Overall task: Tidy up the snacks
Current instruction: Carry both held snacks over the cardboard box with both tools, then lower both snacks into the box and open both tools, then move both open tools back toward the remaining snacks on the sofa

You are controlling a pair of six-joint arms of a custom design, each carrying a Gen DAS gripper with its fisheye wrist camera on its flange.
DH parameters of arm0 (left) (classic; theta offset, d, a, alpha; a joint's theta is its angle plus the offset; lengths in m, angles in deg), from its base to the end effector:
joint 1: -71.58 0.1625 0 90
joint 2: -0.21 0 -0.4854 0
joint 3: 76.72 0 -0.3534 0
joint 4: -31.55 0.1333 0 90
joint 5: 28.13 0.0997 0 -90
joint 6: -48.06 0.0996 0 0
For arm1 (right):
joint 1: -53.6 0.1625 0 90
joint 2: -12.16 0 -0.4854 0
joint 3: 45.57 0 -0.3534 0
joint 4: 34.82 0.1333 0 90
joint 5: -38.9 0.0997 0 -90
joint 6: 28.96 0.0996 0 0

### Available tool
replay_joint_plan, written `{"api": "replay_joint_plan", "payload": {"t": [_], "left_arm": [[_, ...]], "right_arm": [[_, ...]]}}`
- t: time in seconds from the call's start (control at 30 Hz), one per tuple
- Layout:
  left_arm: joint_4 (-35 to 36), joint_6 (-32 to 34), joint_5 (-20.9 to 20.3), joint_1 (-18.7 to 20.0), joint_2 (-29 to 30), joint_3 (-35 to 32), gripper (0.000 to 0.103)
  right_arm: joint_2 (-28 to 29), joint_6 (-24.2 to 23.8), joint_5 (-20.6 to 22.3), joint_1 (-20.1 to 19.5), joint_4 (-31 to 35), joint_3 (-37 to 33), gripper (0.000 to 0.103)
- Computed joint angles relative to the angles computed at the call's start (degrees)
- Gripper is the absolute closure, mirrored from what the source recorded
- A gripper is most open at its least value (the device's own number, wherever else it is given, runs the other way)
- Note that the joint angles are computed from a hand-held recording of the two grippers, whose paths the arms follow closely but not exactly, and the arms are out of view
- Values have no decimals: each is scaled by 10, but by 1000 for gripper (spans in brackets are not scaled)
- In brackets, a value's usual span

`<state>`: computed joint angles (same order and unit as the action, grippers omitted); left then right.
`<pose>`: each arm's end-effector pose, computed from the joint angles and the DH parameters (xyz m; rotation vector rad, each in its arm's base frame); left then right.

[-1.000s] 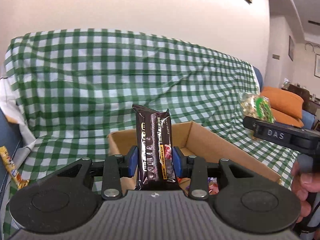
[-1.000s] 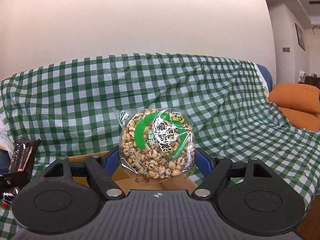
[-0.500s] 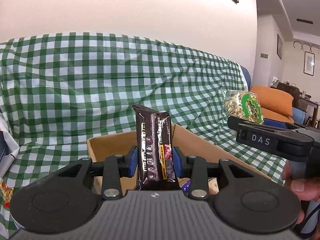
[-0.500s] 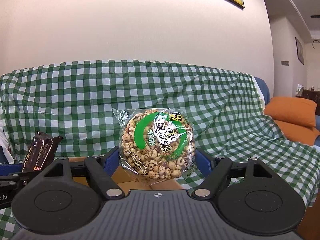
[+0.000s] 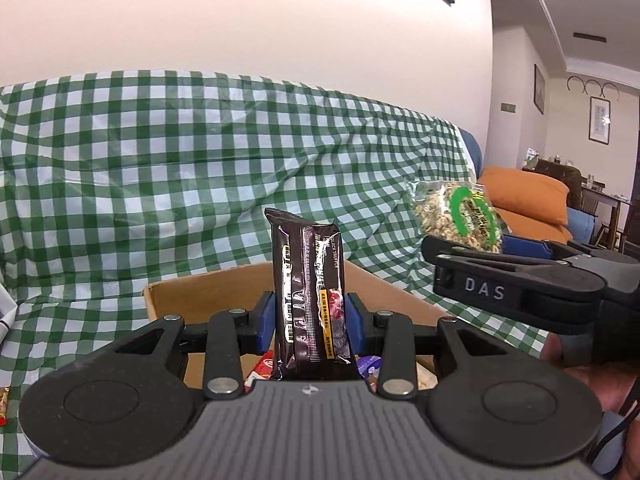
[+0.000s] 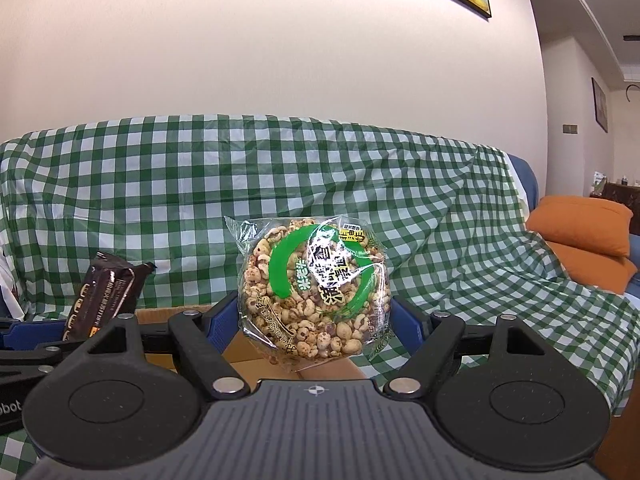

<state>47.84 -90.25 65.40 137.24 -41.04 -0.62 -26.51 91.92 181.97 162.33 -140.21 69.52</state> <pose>-0.1478 -0.6353 0.1406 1.6184 2.4325 -1.0323 0.2315 -0.5156 0.0640 -0.0342 -1.4528 1.5745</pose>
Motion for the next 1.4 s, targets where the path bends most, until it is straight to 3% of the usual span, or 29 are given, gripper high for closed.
{"api": "replay_joint_plan", "payload": {"t": [0.07, 0.17, 0.4, 0.57, 0.7, 0.87, 0.93, 0.97, 1.23, 1.4], "left_arm": [[19, -2, 2, 0, 6, -11, 62], [22, 1, -9, -2, 10, -10, 44], [14, 2, -11, 0, 6, -7, 43], [16, -7, -25, 3, -3, -9, 51], [15, -16, -43, 8, -12, -12, 66], [15, -38, -75, 16, -23, -24, 76], [15, -47, -93, 18, -26, -32, 76], [16, -53, -103, 19, -27, -36, 76], [38, -94, -150, 29, -16, -94, 76], [94, -131, -177, 39, 3, -155, 76]], "right_arm": [[1, -5, 2, 0, 0, -2, 23], [3, -10, 9, 0, 10, -10, 23], [4, -11, 27, 0, 35, -27, 20], [10, -4, 32, 6, 55, -42, 21], [21, 11, 31, 14, 94, -62, 22], [32, 38, 20, 19, 155, -89, 41], [34, 57, 18, 20, 191, -102, 54], [36, 61, 19, 21, 201, -107, 55], [51, 56, 26, 22, 240, -133, 56], [52, 64, 30, 20, 259, -141, 59]]}}
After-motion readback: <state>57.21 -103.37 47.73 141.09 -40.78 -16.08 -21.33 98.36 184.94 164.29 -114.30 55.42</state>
